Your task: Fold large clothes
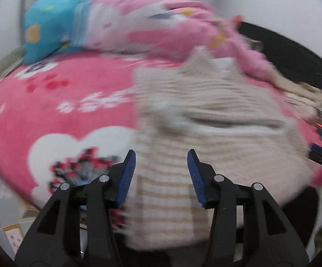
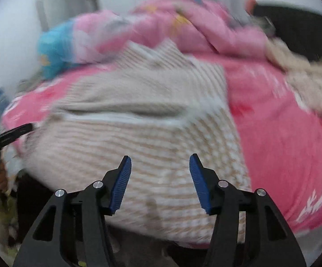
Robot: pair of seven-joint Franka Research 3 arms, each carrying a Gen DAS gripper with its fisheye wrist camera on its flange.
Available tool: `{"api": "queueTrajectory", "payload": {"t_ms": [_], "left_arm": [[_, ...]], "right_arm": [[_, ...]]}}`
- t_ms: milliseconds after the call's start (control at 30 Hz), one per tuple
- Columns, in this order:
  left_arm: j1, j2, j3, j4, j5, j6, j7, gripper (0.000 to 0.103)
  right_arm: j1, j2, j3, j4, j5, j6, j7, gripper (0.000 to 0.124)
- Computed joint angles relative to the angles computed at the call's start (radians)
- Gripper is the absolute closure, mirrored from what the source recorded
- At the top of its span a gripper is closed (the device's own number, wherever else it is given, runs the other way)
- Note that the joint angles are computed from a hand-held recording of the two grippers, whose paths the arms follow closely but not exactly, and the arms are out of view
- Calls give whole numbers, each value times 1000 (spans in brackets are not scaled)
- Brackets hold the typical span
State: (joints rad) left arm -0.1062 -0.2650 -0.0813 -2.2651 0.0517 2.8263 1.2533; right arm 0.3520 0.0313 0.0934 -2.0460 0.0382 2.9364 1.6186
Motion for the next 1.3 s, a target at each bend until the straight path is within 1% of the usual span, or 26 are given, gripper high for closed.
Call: {"api": "queueTrajectory", "payload": {"t_ms": [33, 67, 100, 133, 167, 200, 267, 333, 367, 467, 500, 567, 600, 667, 733, 833, 900, 933, 967, 1000, 1033, 1067, 1100, 1133, 1233, 1300], "left_arm": [[-66, 3, 29, -4, -94, 14, 101, 56], [-97, 12, 31, -4, -124, 20, 151, 55], [-94, 31, 9, 1, -85, 14, 148, 53], [-55, 53, -39, 12, 25, -8, 75, 53], [-13, 76, -84, 23, 104, -23, 16, 53], [8, 111, -102, 34, 152, -34, -24, 53], [-18, 116, -69, 26, 86, -21, 1, 53], [-17, 85, -70, 27, 104, -26, -8, 55], [-26, 62, -63, 10, 95, -5, 15, 55], [-179, 25, 39, -23, -131, 63, 283, 53], [-207, 35, 50, -14, -180, 60, 336, 50], [-189, 75, 17, 16, -171, 17, 342, 44], [-159, 117, -15, 50, -121, -39, 307, 43], [-131, 158, -40, 81, -120, -71, 280, 41], [-127, 131, -38, 90, -212, -88, 315, 41], [-101, 71, -46, 59, -163, -52, 288, 41], [-119, 65, -9, 49, -166, -45, 287, 36], [-118, 78, 5, 54, -170, -58, 273, 34], [-81, 104, -16, 75, -192, -92, 262, 34], [-74, 127, -2, 85, -284, -132, 288, 34], [-102, 128, 39, 74, -446, -125, 368, 34], [-110, 116, 57, 73, -551, -131, 408, 34], [-92, 106, 50, 84, -586, -156, 413, 34], [-78, 97, 42, 90, -578, -168, 399, 34], [-45, 72, 24, 120, -502, -170, 373, 34], [-30, 84, 22, 173, -456, -184, 362, 34]], "right_arm": [[-5, 0, 25, -10, 79, 6, -84, 70], [19, 15, 14, -5, 87, -9, -107, 70], [65, 57, -31, 28, 25, -53, -62, 70], [83, 106, -51, 67, -51, -105, 3, 69], [68, 149, -36, 101, -57, -121, 14, 68], [17, 173, 11, 100, 8, -95, -34, 66], [11, 154, 17, 104, 68, -121, -76, 66], [47, 109, -23, 88, -8, -136, 1, 66], [43, 83, -15, 66, -3, -113, -19, 66], [30, 42, 25, 26, 110, -60, -156, 66], [29, 58, 41, 35, 144, -61, -210, 66], [64, 106, 13, 74, 32, -110, -136, 66], [71, 138, 2, 101, 4, -142, -110, 66], [42, 157, 29, 119, 101, -151, -172, 64], [30, 118, 33, 101, 163, -163, -198, 64], [31, 29, 6, 17, 127, -114, -159, 63], [13, 7, 3, -12, 178, -88, -165, 55], [-1, 8, -10, -24, 183, -90, -125, 52], [-2, 25, -32, -20, 178, -104, -87, 52], [-32, 46, -20, -5, 244, -137, -98, 52], [-61, 59, 2, 8, 342, -149, -161, 52], [-56, 53, -6, 12, 370, -158, -177, 52], [-52, 46, -12, 26, 330, -188, -155, 52], [-51, 32, -13, 45, 302, -222, -156, 52], [-65, 24, 5, 106, 472, -240, -337, 52], [-69, 43, -3, 180, 486, -259, -358, 49]]}}
